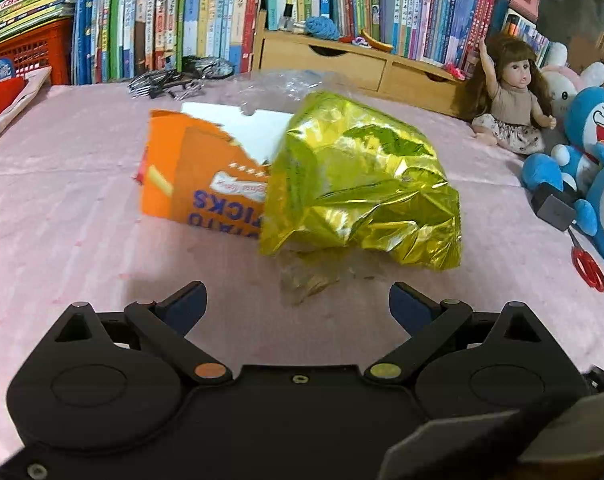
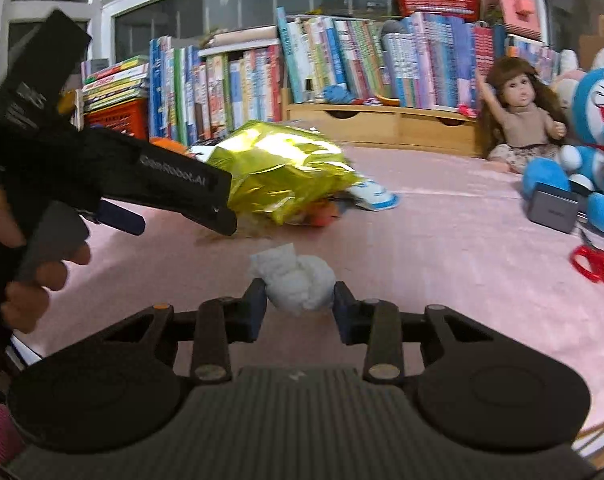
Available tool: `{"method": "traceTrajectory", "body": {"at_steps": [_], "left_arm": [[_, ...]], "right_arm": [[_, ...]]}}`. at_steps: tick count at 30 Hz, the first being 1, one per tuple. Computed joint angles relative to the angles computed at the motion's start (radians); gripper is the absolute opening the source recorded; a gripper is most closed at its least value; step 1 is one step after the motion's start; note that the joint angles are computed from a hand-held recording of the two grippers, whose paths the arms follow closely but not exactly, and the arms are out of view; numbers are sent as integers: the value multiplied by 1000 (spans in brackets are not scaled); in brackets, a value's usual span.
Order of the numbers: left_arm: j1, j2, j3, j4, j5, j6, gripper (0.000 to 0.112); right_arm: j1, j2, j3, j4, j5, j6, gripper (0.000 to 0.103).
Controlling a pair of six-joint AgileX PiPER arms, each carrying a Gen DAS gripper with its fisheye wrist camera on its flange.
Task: Collect trash
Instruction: 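Close the right gripper on the white tissue, then pinch the clear wrapper scrap with the left gripper while the right gripper holds the tissue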
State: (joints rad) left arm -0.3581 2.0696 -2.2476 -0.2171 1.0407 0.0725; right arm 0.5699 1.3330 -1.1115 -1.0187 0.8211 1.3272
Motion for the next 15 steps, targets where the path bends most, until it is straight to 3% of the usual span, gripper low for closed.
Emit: {"method": "traceTrajectory", "body": {"at_steps": [5,10,12,14,15], "left_arm": [[-70,-2,72,117,-131,-109,98],[-134,56,21,287,-142,-219,94],[-142,58,28,293,-161,-212,89],[-139,38,67,268,-190,-187,65],[-139,25,89,266,-201,-179,58]], "right_arm": [[4,-26,32,-46,15,51,42],[1,-41,52,-57,12,85,43],[-4,-48,59,-53,6,90,43],[-4,-55,66,-54,3,100,43],[-3,-59,70,-55,2,105,43]]}}
